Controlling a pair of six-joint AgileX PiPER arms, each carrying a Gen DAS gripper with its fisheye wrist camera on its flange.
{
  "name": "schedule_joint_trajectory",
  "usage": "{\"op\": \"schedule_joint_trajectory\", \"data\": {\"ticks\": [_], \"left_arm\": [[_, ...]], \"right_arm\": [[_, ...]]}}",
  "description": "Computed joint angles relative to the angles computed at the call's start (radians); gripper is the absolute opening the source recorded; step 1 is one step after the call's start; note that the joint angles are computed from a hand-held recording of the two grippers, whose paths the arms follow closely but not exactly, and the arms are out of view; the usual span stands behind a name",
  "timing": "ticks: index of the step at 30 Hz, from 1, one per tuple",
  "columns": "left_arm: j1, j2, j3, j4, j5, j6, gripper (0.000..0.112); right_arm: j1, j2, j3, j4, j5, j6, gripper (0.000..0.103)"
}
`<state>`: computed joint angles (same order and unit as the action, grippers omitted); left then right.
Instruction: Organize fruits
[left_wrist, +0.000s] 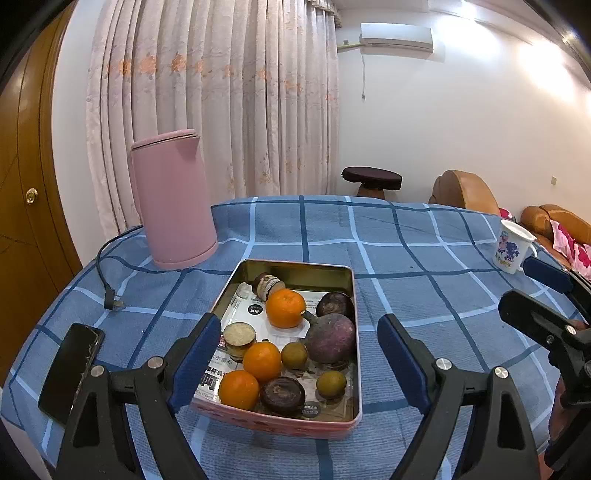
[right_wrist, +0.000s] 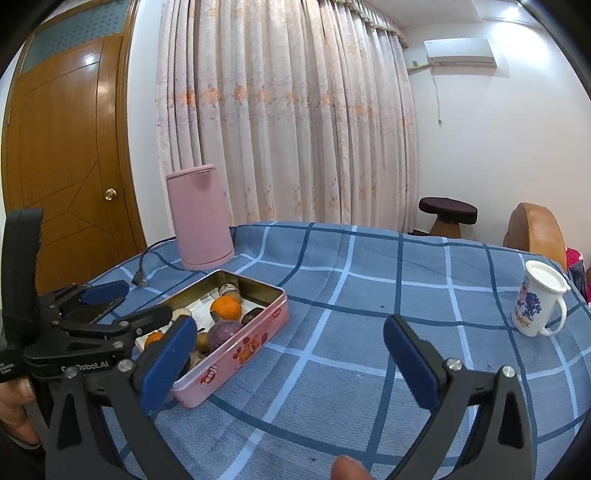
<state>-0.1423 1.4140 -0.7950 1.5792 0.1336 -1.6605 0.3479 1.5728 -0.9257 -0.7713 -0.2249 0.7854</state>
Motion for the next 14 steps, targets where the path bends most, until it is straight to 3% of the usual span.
{"op": "schedule_joint_trajectory", "data": {"ticks": [4, 14], "left_arm": [[-0.008, 0.007, -0.005, -0.039, 0.01, 0.036, 0.088], [-0.017, 0.016, 0.0, 0.058, 0.026, -0.067, 0.088]], "right_arm": [[-0.008, 0.004, 0.001, -0.015, -0.005, 0.016, 0.103], [-0.024, 0.01, 0.008, -0.024, -0.009, 0.022, 0.103]]}}
